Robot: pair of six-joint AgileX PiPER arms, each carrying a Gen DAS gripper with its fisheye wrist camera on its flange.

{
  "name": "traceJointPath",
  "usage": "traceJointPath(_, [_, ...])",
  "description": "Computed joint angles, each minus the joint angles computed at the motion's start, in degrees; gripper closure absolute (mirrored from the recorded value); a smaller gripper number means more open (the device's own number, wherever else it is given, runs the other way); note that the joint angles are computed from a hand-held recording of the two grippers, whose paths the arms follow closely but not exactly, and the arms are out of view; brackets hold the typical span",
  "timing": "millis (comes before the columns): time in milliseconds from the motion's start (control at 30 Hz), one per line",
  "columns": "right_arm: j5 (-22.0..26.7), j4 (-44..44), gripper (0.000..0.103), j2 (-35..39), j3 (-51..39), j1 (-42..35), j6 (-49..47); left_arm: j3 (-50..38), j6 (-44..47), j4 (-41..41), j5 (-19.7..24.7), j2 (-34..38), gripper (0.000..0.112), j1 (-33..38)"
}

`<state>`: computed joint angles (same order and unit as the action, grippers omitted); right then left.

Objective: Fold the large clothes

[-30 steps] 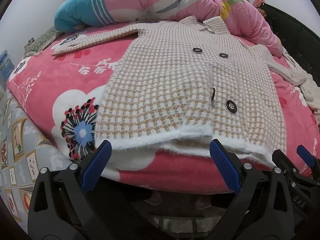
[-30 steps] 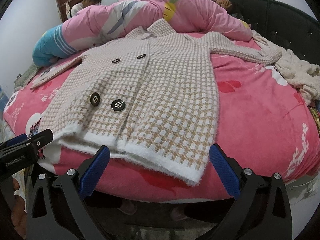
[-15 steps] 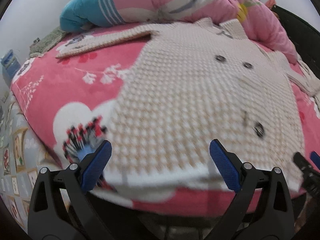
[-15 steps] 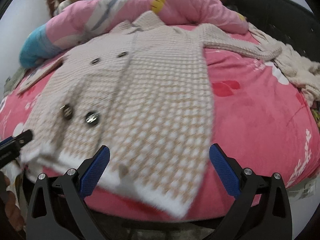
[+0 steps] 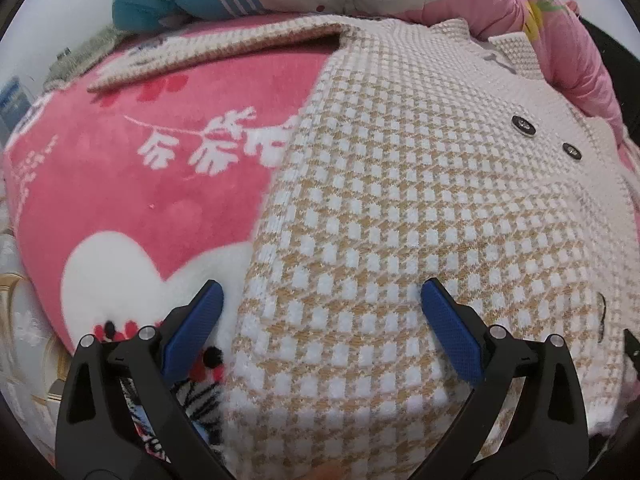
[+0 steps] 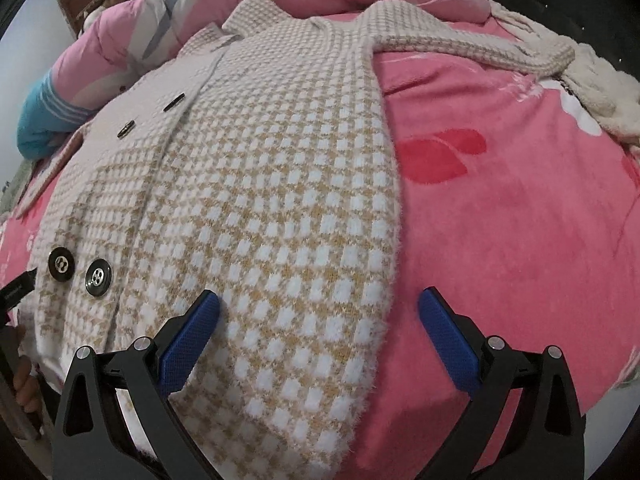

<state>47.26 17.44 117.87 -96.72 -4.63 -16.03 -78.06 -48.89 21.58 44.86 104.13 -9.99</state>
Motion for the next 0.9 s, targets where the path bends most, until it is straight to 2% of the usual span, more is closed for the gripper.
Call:
traceJointPath(67, [-1.01,2.52,0.006,-0.44,1.40,-0.87,-3.02,0.37,1.48,-1.22,-0.65,-0.20,0.016,0.49])
traceJointPath(333, [-7.39,10.95,0.006,-3.52,9.23,-2.70,-13.33,1.27,-2.06,3.19,-0.76,-0.07,0.016,-1.42])
traceJointPath(400, [-7.52,13.06,0.006,-3.90,10.01,-3.39,-16.41,1.71,-1.90,2.68,-1.61,-0.32,0.016,-1.13])
traceJointPath(533, [-3.86,14.92,0.006,-4.06,8.47,-4.58,-18.48,8.40,-4.16,4.23,-7.38,-5.49,0.016,-1.07])
traceJointPath(600, [-1.62,18.50,0.006,-4.77,8.64,-6.13,-21.98,12.98,-6.48,6.60,-10.59,-9.38,0.016,-1.81])
traceJointPath(700, [4.31,26.20,0.007,-5.38,9.65,-9.69,-29.00,18.46,-9.49,9.87,-14.29,-14.27,0.016,-3.13])
traceJointPath(800, [8.70,28.80,0.015,-5.24,10.16,-11.86,-30.56,22.82,-10.10,10.28,-18.26,-17.64,0.017,-3.65])
traceJointPath(867, [9.18,29.17,0.020,-5.32,10.63,-12.42,-30.26,25.39,-9.32,9.00,-21.19,-19.30,0.024,-3.17])
traceJointPath(900, [9.54,28.77,0.025,-4.77,9.85,-12.67,-29.29,25.56,-8.39,7.82,-21.74,-19.25,0.034,-2.96])
